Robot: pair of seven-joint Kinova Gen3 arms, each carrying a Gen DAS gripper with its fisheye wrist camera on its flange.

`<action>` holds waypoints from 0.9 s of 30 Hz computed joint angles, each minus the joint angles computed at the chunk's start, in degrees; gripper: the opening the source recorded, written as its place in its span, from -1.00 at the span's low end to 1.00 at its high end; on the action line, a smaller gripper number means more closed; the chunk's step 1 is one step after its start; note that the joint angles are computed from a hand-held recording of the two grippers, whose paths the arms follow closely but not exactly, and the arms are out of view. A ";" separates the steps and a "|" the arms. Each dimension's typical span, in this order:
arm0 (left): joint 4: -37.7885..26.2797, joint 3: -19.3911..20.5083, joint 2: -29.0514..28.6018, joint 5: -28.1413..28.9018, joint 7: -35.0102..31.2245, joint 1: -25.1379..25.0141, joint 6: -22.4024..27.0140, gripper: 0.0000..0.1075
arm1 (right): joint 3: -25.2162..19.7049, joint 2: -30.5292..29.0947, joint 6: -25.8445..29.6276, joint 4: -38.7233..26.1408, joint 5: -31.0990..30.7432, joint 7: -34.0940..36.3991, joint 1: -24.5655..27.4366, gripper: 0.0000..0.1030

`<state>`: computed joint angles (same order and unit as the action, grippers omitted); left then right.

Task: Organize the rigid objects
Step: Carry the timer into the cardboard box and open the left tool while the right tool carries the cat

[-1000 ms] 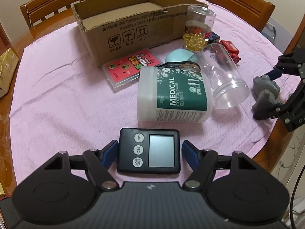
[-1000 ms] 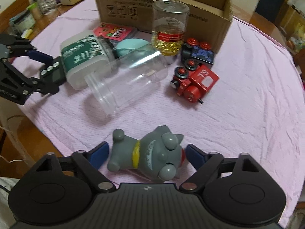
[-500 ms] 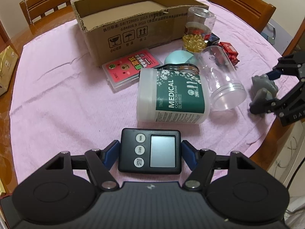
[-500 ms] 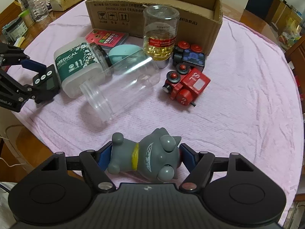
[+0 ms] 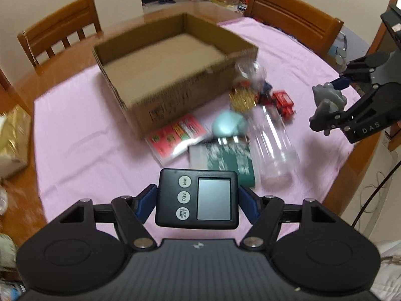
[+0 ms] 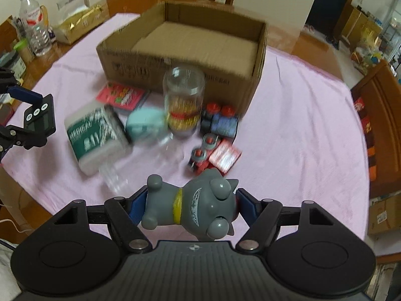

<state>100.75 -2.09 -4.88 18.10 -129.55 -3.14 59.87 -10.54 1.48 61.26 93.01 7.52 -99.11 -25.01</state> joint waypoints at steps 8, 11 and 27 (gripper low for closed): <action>-7.37 1.70 2.14 -2.05 8.19 0.50 -0.97 0.29 | 1.69 2.22 1.96 -8.89 -4.13 11.05 2.45 0.50; -9.93 2.66 3.57 -4.34 12.63 1.30 -2.44 0.29 | 2.55 4.02 2.36 -12.67 -7.46 17.30 4.35 0.50; -24.82 4.64 18.39 -14.22 27.93 5.27 -7.10 0.29 | 3.84 15.74 3.85 -28.92 -13.56 29.44 7.89 0.50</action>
<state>75.93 2.55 13.52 3.88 -101.62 2.13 52.77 -6.70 17.22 65.11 64.09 -6.04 -69.67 -17.12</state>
